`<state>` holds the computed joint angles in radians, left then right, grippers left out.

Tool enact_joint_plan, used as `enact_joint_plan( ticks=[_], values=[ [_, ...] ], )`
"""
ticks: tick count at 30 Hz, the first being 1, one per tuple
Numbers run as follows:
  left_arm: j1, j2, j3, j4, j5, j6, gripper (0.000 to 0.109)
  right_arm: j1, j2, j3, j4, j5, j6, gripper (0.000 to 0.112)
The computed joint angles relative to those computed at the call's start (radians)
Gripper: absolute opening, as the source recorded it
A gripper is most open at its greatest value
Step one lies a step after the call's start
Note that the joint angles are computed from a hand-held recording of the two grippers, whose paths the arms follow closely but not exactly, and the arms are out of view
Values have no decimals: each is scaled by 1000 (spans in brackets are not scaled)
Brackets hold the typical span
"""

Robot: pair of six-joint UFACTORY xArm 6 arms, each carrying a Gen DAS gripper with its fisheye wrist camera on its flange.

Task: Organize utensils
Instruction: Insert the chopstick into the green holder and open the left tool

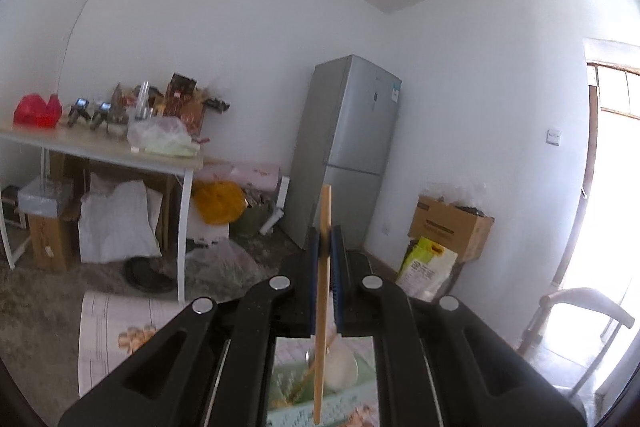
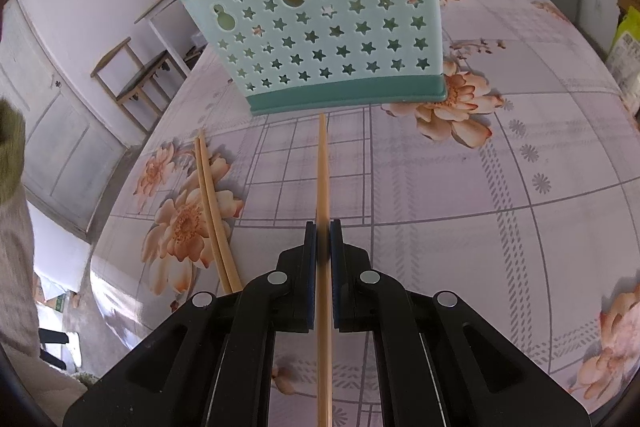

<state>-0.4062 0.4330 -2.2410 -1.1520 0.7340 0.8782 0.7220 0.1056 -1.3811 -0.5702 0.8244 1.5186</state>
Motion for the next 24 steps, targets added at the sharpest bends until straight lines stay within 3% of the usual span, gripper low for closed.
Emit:
enact_joint_plan(
  ticks=[6,11,17,20,22,24],
  values=[
    [-55,108,-125,76,-130,-23,6,-3,1,2,6,-14,-2,5],
    [-100,131,-73,81,-260,30,6,-6,0,2,11,-18,-3,5],
    [-104,134,0,115,-292,12,6,-5,6,-6,13,-15,-2,5],
    [-102,106,48,98,-308,27,16,-7,7,-5,18,-18,-3,5],
    [-99,74,90,65,-314,64,32,-8,9,-4,21,-22,-2,5],
    [-94,27,151,22,-309,116,39,-8,9,-2,22,-24,-1,5]
  ],
)
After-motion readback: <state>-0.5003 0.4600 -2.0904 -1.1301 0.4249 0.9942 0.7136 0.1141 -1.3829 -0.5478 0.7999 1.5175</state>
